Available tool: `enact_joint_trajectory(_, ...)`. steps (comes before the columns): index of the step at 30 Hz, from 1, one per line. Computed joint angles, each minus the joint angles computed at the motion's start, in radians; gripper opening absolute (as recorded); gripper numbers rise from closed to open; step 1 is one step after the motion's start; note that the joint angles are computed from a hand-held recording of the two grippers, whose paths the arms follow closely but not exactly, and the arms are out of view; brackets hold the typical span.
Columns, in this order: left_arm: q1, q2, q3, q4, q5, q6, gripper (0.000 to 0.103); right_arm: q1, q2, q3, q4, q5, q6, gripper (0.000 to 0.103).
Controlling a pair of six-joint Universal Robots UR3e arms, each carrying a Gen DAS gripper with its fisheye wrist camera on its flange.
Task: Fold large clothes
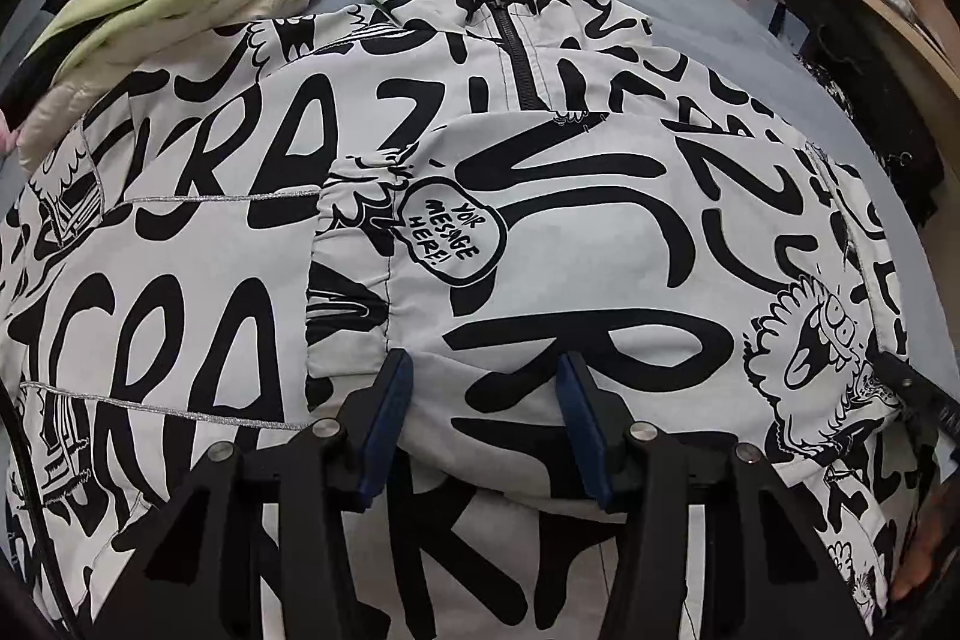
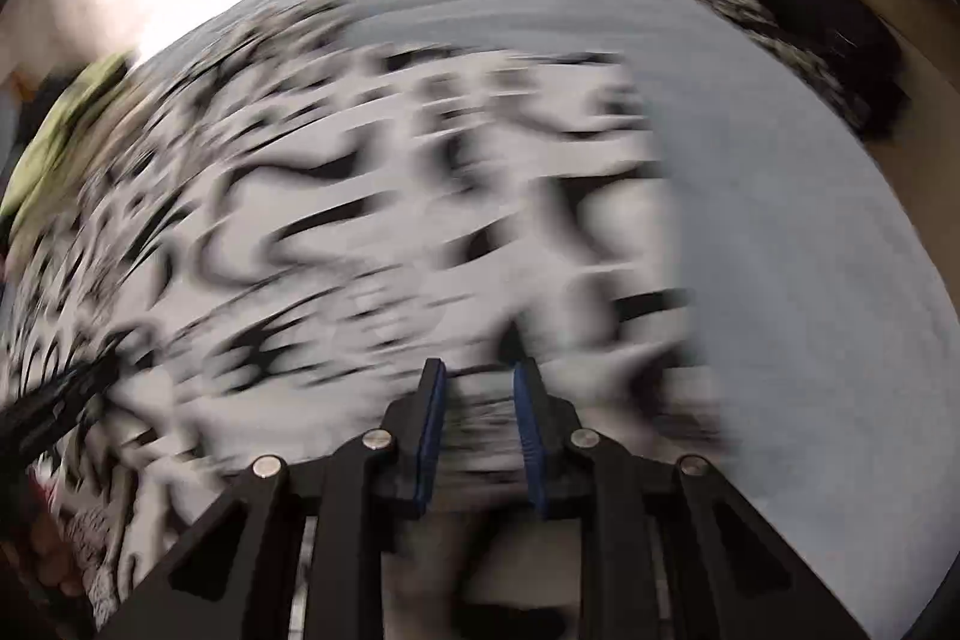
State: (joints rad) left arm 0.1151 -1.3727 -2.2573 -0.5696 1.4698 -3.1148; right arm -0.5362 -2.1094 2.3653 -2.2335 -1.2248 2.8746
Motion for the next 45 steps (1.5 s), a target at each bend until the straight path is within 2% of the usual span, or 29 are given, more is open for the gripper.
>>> enact_joint_trajectory(1, -0.005, 0.001, -0.003, 0.005, 0.009, 0.0, 0.049, -0.094, -0.039, -0.003, 0.107, 0.074, -0.057, 0.0)
enact_joint_trajectory(3, -0.031, -0.018, 0.003, 0.025, 0.04, -0.009, 0.049, -0.157, -0.105, 0.006, 0.197, 0.117, -0.108, 0.0)
enact_joint_trajectory(5, -0.04, -0.017, 0.005, 0.021, 0.053, -0.017, 0.049, -0.09, -0.124, 0.033, 0.133, 0.054, -0.071, 0.0)
enact_joint_trajectory(6, -0.042, -0.02, 0.01, 0.018, 0.055, -0.022, 0.049, -0.014, -0.093, 0.038, 0.055, -0.003, -0.023, 0.0)
enact_joint_trajectory(8, -0.043, -0.023, 0.014, 0.015, 0.056, -0.024, 0.049, 0.05, -0.067, 0.056, -0.02, -0.052, 0.024, 0.003)
enact_joint_trajectory(14, -0.039, -0.016, 0.026, -0.01, 0.051, -0.028, 0.05, 0.022, -0.056, 0.077, -0.034, -0.023, 0.011, 0.005)
enact_joint_trajectory(21, -0.049, -0.01, 0.04, -0.032, 0.063, -0.051, 0.05, 0.074, -0.089, 0.161, -0.177, -0.074, 0.035, 0.005)
enact_joint_trajectory(29, -0.005, 0.073, 0.017, -0.09, 0.015, -0.05, 0.05, 0.065, -0.101, 0.184, -0.205, -0.06, 0.034, 0.005)
enact_joint_trajectory(39, 0.035, 0.294, 0.0, -0.249, 0.029, -0.012, 0.05, 0.078, -0.097, 0.19, -0.221, -0.079, 0.039, 0.005)
enact_joint_trajectory(43, 0.089, 0.433, 0.009, -0.385, 0.007, 0.036, 0.05, 0.109, -0.065, 0.153, -0.2, -0.117, 0.049, 0.005)
enact_joint_trajectory(45, 0.155, 0.535, 0.019, -0.49, -0.031, 0.088, 0.05, 0.141, -0.046, 0.084, -0.12, -0.154, 0.087, 0.005)
